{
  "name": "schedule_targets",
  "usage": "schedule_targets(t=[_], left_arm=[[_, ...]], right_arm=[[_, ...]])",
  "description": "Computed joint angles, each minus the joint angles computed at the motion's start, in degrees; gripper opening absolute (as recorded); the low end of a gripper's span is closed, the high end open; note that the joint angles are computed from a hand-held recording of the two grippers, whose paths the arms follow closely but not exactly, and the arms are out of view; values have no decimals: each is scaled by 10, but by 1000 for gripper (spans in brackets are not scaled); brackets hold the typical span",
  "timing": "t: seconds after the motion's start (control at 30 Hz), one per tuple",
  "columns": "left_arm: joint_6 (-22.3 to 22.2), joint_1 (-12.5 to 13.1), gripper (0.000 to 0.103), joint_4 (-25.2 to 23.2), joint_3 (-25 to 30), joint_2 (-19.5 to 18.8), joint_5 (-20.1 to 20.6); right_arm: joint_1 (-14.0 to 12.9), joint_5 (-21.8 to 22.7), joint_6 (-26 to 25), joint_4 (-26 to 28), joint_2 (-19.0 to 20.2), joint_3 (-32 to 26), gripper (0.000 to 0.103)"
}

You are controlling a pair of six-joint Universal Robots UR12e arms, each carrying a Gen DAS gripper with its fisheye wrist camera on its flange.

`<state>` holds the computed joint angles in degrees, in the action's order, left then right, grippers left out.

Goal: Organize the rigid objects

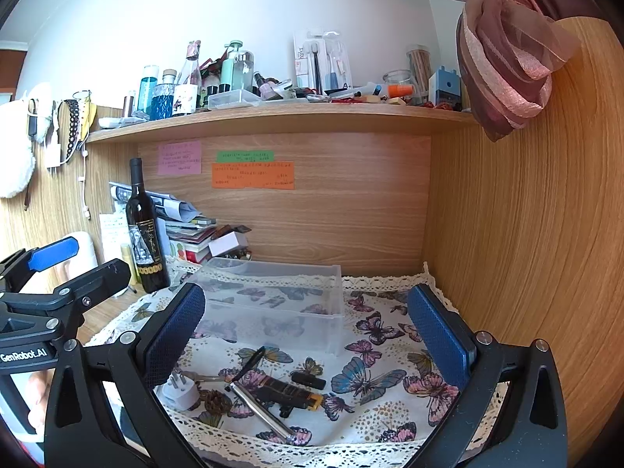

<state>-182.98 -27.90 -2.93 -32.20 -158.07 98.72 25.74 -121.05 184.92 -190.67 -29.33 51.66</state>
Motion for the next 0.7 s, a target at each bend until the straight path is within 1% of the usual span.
schedule_targets(t=[0.23, 0.57, 0.7], left_arm=[[-2, 1, 103, -2, 5, -2, 2], [-6, 1, 103, -6, 7, -3, 1], [-6, 1, 103, -6, 7, -3, 2]], right_arm=[[0, 3, -7, -6, 0, 1, 103], [1, 0, -7, -3, 1, -2, 103], [0, 6, -6, -4, 1, 0, 103]])
